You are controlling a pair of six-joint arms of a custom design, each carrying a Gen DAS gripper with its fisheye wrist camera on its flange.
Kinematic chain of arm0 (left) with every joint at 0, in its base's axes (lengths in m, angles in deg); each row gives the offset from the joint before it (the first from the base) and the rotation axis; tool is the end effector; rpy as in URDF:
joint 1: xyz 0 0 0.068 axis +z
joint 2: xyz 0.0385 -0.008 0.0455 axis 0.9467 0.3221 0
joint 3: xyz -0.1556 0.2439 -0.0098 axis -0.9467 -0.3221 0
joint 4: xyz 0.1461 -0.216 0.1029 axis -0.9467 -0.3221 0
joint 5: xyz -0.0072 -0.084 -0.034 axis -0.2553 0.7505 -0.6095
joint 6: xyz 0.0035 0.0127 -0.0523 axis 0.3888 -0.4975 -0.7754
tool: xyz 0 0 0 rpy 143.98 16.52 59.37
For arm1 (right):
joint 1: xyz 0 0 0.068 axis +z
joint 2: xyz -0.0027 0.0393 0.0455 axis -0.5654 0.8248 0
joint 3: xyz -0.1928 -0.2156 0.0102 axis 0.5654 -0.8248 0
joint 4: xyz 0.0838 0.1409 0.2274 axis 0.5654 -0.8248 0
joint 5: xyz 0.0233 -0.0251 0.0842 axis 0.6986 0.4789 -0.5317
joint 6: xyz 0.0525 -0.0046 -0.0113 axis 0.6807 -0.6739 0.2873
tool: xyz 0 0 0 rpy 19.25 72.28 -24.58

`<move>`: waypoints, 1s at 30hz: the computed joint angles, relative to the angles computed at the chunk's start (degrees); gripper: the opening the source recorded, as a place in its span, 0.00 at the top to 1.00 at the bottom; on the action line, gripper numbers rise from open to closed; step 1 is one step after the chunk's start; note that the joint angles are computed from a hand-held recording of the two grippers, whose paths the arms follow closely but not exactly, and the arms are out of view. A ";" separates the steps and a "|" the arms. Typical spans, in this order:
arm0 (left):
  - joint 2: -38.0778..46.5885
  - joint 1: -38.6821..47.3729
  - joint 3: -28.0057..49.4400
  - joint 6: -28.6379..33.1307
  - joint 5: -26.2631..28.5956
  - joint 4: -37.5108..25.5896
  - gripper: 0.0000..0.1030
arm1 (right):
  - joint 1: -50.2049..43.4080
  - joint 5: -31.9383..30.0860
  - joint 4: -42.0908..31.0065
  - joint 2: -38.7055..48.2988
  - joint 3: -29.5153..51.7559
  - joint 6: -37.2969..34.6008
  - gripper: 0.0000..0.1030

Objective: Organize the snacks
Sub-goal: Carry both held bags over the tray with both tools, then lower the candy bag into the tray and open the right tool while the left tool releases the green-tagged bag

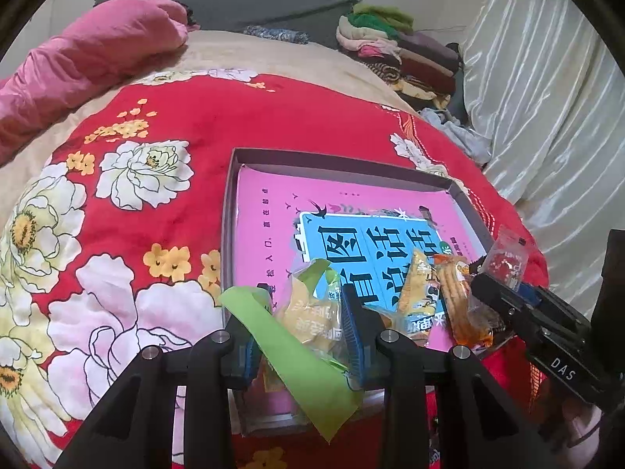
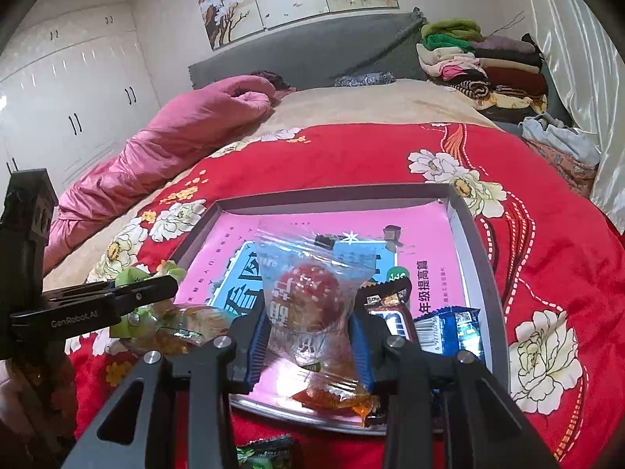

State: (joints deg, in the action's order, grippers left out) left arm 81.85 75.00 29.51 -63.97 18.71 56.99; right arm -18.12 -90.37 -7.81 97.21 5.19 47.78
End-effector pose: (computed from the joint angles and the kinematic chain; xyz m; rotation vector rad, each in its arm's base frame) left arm 0.2787 0.0143 0.1730 -0.3576 2.3844 -0.2384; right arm 0.3490 0.1150 0.1625 -0.5553 2.2370 0.5295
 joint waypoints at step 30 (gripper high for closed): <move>1.98 -1.51 0.96 -1.56 -1.82 1.13 0.63 | 1.13 3.03 0.80 2.53 1.07 -0.06 0.62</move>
